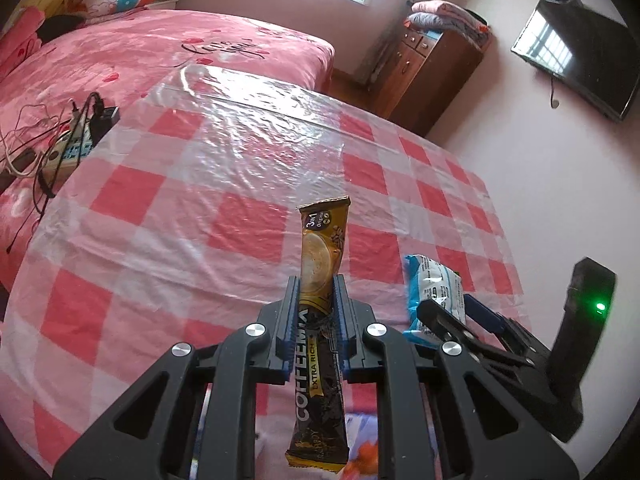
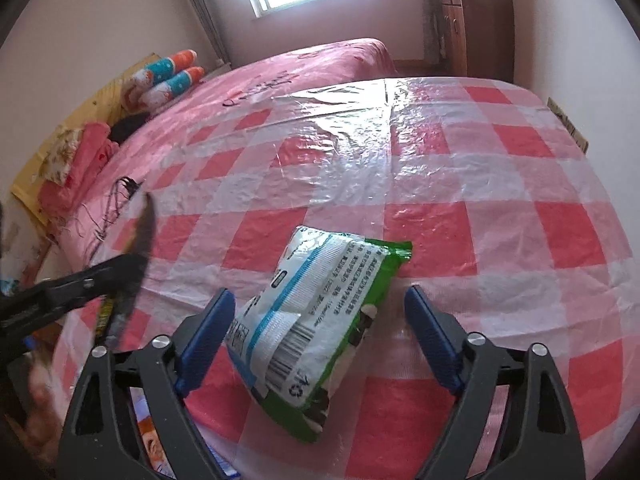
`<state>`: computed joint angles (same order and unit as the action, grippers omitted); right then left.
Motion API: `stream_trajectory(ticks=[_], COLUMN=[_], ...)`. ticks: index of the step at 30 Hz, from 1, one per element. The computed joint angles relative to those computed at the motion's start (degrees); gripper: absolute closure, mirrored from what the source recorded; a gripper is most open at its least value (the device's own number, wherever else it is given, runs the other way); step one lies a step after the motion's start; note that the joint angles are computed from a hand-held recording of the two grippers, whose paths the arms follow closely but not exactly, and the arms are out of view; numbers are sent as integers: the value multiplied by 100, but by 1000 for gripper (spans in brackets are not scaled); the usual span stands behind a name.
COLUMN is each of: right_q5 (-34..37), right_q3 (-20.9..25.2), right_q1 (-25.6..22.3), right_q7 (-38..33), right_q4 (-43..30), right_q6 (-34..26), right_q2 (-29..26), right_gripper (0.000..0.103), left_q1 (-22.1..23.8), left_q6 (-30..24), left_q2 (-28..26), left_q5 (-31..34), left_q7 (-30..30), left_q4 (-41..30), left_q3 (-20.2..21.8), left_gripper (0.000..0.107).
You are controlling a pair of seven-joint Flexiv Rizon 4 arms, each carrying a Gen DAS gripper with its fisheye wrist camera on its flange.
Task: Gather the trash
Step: 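Grasp the Coffeemix stick with the left tool while the right grasps the green snack bag, then carry the Coffeemix stick and green snack bag over the orange bucket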
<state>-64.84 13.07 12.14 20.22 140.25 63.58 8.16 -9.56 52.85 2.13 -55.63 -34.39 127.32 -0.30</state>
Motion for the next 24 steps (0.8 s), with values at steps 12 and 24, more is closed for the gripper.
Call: stream_trajectory(ticks=[12, 24], right_q5=[455, -246], right_q3=[79, 52], right_q1=[290, 138], right_q7=[-621, -5], right_q4=[-232, -88], right_q6=[-650, -443], right_q2=[-143, 42], right_gripper=[47, 59], left_q1=[423, 925], left_q6=[-704, -1323], left_q2=[136, 251], left_q5=[-167, -67], left_q7=[318, 553], left_q4=[34, 127], left_q3=[322, 592], left_gripper=[89, 89])
